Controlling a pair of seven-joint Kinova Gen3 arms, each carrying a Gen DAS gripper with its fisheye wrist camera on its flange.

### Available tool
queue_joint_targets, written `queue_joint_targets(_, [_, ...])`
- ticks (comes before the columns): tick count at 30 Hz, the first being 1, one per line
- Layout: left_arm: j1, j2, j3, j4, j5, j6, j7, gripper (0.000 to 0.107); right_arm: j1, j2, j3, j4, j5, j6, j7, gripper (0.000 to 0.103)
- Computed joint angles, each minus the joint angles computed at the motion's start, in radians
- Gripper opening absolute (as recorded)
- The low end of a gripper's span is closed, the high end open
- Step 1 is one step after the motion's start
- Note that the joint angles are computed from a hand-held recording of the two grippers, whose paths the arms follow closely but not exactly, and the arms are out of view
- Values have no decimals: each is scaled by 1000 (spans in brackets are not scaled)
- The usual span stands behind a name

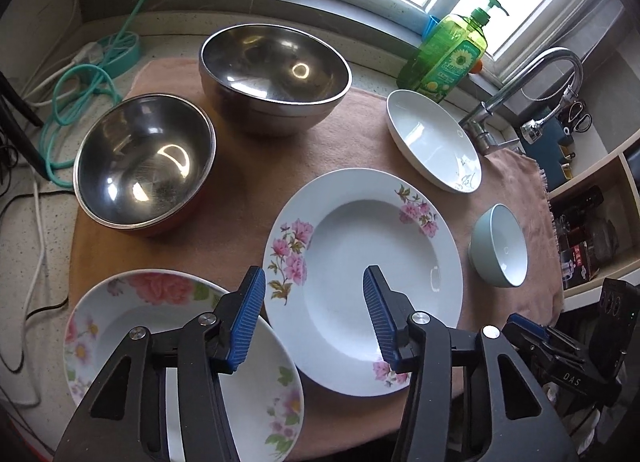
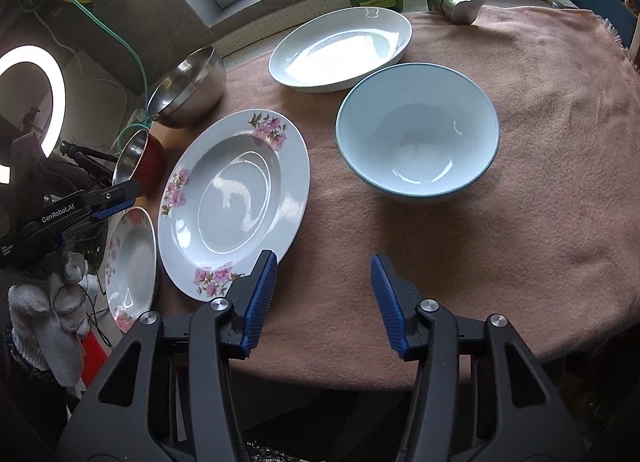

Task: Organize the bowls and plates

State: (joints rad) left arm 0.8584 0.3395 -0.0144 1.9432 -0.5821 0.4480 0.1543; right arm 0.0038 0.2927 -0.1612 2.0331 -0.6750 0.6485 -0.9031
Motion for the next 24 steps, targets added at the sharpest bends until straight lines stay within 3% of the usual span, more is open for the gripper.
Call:
queue_joint_targets(6, [-60, 0, 10, 33, 55, -55, -62, 38, 24, 67, -12, -34, -43, 45, -1, 33])
queue_joint_targets(21, [-147, 46, 15, -1, 238, -71, -328, 36, 40, 125, -22, -66, -66, 64, -22, 27])
queue_joint_targets(24, [-184, 55, 35, -1, 287, -85, -387, 33, 49, 142, -25, -81, -62, 81, -27, 19])
